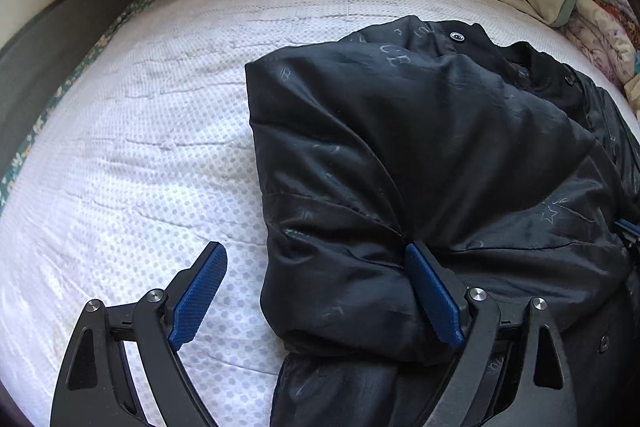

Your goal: Fold large clothes

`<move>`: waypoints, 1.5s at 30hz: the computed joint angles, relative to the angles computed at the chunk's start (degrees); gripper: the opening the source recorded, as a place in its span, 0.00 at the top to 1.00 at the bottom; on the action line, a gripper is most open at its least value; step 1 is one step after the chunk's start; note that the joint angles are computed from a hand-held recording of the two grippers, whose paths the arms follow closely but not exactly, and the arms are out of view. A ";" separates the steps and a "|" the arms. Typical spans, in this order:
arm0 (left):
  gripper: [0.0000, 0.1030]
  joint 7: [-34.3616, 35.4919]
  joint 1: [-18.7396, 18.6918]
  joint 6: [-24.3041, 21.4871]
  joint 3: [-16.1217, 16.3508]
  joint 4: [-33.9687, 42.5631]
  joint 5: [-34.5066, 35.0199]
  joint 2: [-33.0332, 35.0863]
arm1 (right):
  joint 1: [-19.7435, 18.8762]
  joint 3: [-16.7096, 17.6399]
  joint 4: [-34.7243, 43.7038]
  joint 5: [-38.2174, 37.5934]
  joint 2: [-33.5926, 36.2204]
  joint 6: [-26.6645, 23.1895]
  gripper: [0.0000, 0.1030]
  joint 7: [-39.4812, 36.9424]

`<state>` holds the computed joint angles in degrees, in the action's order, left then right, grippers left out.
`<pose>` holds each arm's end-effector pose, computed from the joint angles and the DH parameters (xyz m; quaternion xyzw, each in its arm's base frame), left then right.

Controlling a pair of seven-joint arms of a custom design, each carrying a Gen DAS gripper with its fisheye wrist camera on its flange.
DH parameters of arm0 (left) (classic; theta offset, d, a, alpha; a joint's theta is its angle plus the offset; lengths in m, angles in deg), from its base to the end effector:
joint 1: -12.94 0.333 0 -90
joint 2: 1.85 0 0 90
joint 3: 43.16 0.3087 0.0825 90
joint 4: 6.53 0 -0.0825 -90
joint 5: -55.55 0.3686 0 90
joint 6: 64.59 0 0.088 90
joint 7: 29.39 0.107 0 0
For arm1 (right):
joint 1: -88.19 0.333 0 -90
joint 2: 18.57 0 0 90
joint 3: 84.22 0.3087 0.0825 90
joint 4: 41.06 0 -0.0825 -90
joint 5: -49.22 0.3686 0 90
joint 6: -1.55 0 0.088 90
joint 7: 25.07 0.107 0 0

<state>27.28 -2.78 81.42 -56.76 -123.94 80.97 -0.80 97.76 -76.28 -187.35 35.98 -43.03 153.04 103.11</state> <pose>0.5018 -0.2875 0.4820 -0.5927 0.7540 -0.1882 0.2114 0.4110 0.1387 0.4717 -0.6154 0.7399 -0.1767 0.2064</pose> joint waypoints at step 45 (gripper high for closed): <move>0.00 -9.57 -0.17 0.44 -0.42 -1.60 8.57 -1.11 | -2.83 4.17 -1.24 -10.81 -0.23 0.97 0.74 9.20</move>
